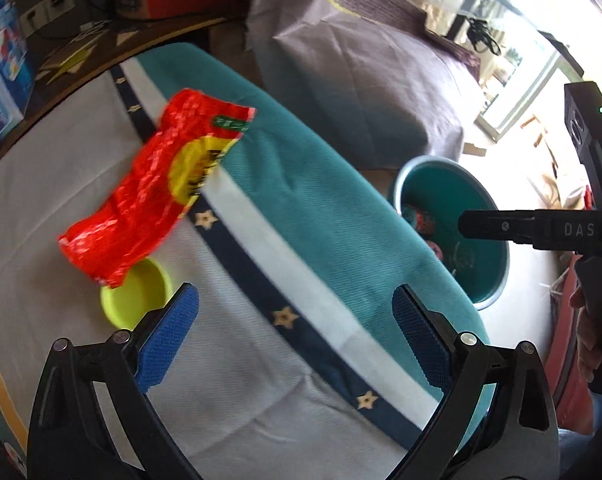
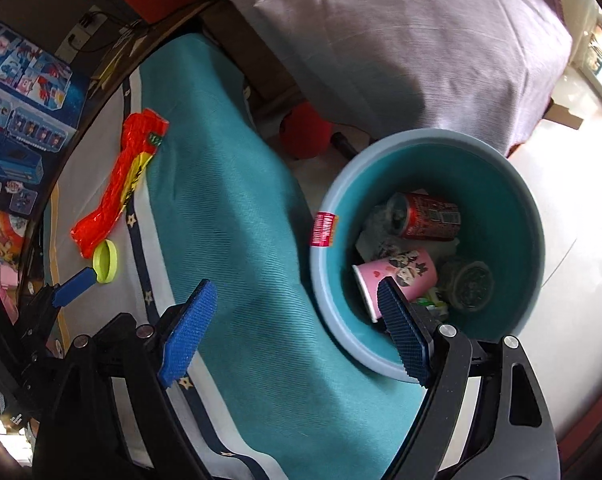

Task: Collect trash
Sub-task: 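Move both tools back to the table toward the red wrapper and yellow lid, then grasp the yellow-green lid with the left tool while the right grasps the red snack wrapper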

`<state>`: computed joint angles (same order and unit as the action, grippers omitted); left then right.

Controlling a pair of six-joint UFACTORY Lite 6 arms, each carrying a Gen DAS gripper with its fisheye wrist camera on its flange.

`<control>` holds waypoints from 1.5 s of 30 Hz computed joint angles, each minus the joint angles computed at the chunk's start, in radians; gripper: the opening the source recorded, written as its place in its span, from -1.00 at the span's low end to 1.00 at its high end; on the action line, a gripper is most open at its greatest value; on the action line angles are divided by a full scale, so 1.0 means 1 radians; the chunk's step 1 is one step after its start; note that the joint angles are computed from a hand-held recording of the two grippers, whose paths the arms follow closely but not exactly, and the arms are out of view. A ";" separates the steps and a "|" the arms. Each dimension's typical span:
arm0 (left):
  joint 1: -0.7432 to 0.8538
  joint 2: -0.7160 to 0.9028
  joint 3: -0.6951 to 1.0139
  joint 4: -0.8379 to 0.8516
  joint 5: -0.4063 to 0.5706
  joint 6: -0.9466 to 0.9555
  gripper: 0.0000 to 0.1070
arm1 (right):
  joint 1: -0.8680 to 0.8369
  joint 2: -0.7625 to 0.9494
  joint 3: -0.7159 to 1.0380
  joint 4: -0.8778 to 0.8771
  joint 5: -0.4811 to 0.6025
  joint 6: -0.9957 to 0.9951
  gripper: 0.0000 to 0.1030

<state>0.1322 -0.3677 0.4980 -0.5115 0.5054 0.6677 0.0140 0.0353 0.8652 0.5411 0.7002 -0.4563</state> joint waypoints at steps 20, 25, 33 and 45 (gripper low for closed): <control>0.652 0.315 0.163 -0.319 0.111 0.726 0.82 | 0.549 0.412 0.574 -0.279 0.074 0.515 0.53; 0.621 0.366 0.158 -0.372 0.090 0.796 0.28 | 0.564 0.464 0.615 -0.317 0.085 0.575 0.53; 0.555 0.326 0.087 -0.494 0.023 0.920 -0.93 | 0.576 0.519 0.696 -0.333 0.097 0.618 0.53; 0.869 0.476 0.317 -0.430 0.153 0.912 -0.93 | 0.655 0.769 0.962 -0.304 0.096 0.710 0.53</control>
<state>1.0009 0.1081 0.8155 -0.9412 0.6588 1.5796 0.6694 0.8043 1.8276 0.2372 0.7960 0.2532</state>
